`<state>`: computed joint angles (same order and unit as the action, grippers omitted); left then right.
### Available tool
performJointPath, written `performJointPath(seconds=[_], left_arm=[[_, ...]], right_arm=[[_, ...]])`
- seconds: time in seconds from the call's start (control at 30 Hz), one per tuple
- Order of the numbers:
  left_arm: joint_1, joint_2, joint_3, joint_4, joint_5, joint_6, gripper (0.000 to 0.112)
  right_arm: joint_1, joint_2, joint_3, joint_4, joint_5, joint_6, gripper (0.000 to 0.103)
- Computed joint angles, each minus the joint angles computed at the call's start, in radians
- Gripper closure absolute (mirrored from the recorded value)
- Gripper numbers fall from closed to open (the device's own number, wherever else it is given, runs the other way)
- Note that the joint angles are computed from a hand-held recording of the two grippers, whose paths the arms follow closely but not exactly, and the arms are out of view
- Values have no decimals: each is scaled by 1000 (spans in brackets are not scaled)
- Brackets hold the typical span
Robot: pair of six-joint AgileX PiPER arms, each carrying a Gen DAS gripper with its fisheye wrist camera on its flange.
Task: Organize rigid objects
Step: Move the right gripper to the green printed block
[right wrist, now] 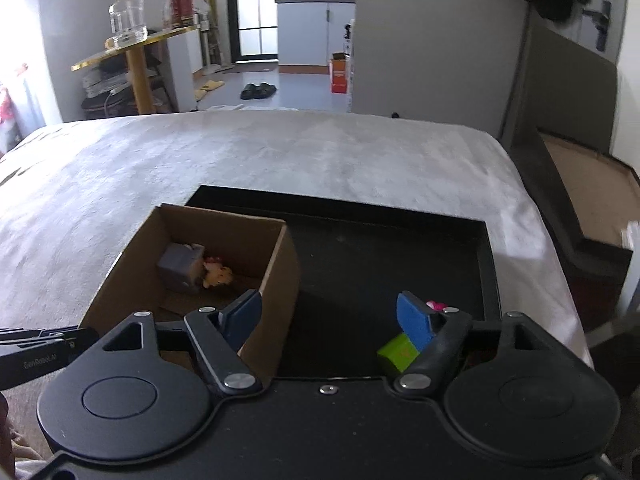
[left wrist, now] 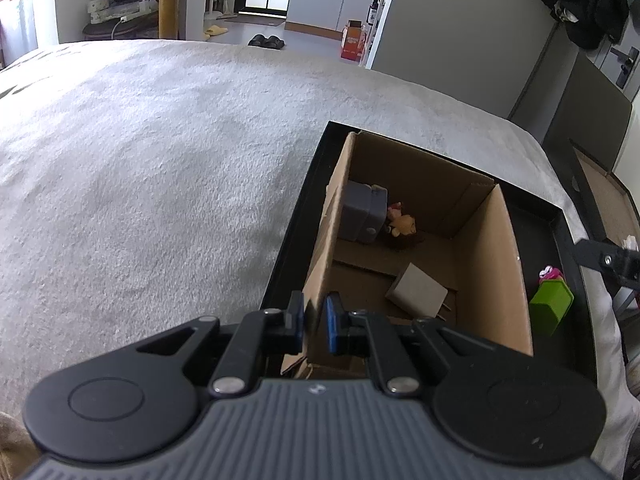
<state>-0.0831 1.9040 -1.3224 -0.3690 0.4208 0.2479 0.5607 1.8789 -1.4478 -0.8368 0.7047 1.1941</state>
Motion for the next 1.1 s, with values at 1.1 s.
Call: performJointPath(seconds=[1.1], left_arm=[[-6, -3, -2, 39, -4, -39, 102]], right_arm=[[-73, -66, 290, -119, -116, 259, 19]])
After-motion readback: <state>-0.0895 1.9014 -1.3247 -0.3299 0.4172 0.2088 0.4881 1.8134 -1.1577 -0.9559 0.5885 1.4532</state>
